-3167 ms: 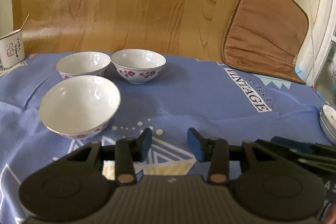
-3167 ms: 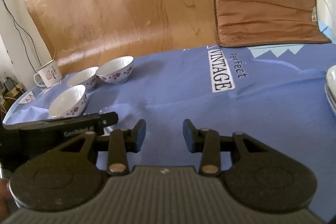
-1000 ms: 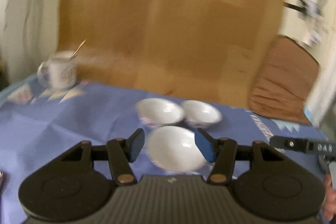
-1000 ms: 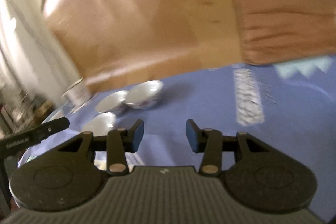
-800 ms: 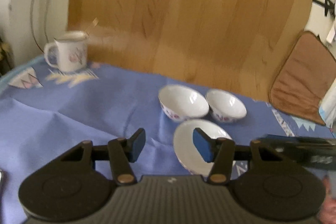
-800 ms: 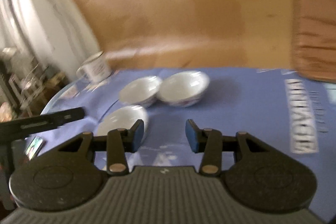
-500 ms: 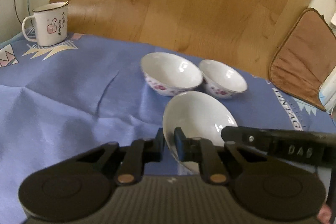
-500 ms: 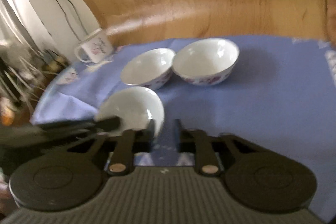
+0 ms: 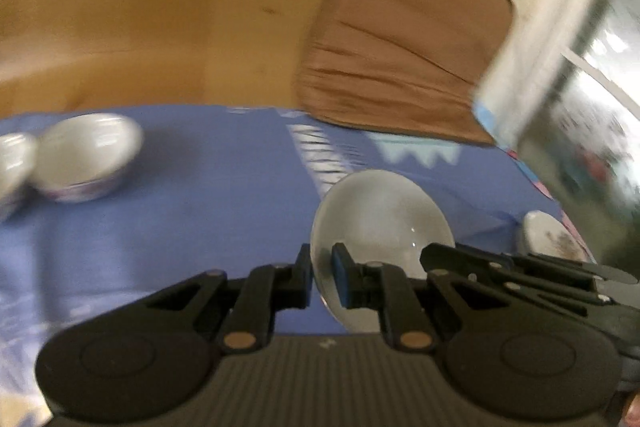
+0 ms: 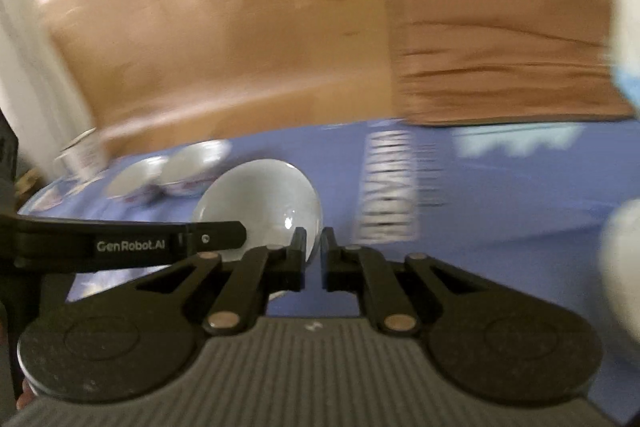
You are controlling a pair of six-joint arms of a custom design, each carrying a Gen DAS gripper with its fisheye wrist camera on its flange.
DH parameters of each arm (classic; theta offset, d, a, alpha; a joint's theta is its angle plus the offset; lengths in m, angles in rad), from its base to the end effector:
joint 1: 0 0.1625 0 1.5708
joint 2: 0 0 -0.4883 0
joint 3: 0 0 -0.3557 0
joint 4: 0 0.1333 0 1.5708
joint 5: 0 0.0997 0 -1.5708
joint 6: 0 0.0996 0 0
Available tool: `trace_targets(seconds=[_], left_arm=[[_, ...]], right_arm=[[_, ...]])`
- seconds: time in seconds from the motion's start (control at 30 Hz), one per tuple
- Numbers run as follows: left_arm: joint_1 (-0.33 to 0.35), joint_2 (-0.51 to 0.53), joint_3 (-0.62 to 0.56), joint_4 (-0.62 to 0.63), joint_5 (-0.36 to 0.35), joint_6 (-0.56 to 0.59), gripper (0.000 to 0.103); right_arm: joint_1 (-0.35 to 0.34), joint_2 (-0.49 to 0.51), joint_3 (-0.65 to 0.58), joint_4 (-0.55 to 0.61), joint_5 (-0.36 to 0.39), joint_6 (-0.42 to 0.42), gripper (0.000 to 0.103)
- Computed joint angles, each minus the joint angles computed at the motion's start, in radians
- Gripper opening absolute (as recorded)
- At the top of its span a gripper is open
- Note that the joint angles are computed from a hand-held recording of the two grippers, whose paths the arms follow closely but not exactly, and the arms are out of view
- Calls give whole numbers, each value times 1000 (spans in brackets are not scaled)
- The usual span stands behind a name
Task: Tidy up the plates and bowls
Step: 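Grasp the rim of a white bowl with the right tool and lift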
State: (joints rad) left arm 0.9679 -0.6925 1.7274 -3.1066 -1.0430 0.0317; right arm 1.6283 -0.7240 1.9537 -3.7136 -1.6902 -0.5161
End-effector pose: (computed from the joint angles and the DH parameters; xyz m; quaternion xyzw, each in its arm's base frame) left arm -0.2380 -0.6693 0.1408 0.2304 0.9087 -0.3008 0.1751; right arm 0.1571 -0.6160 0.1692 0.2282 -0.8668 0.4164 0.1522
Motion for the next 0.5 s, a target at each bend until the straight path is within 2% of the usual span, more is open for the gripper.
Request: trace_targets(seconds=[0.2,0.27,0.3,0.33,0.37,0.43,0.5], left_arm=[[-11,77,-84,98,-47,-25,14],[-20,90,-83,90,-31,-28,26],[-25,96,-88,83,-15,-17,28],[-28,92,-79,59,-4,1,34],[-34,85,-62,21,9,22,44],[-44,57,-9,-91,40,75,49],[-48,29,36,-186,73,111,49]], right_arm=[[-45,-35,24,-43,-63,21,10],[-55,-33,21,-36,-66,33,13],[-55,-24,17,-48,-71,41,13],[-54,-16,16,-69,-80,50,15],[-54,-13,20,-83,-76,52,24],[-56,-13,31,-141,-52,50,38],[-47,-5,42,-219,-57,25,40]])
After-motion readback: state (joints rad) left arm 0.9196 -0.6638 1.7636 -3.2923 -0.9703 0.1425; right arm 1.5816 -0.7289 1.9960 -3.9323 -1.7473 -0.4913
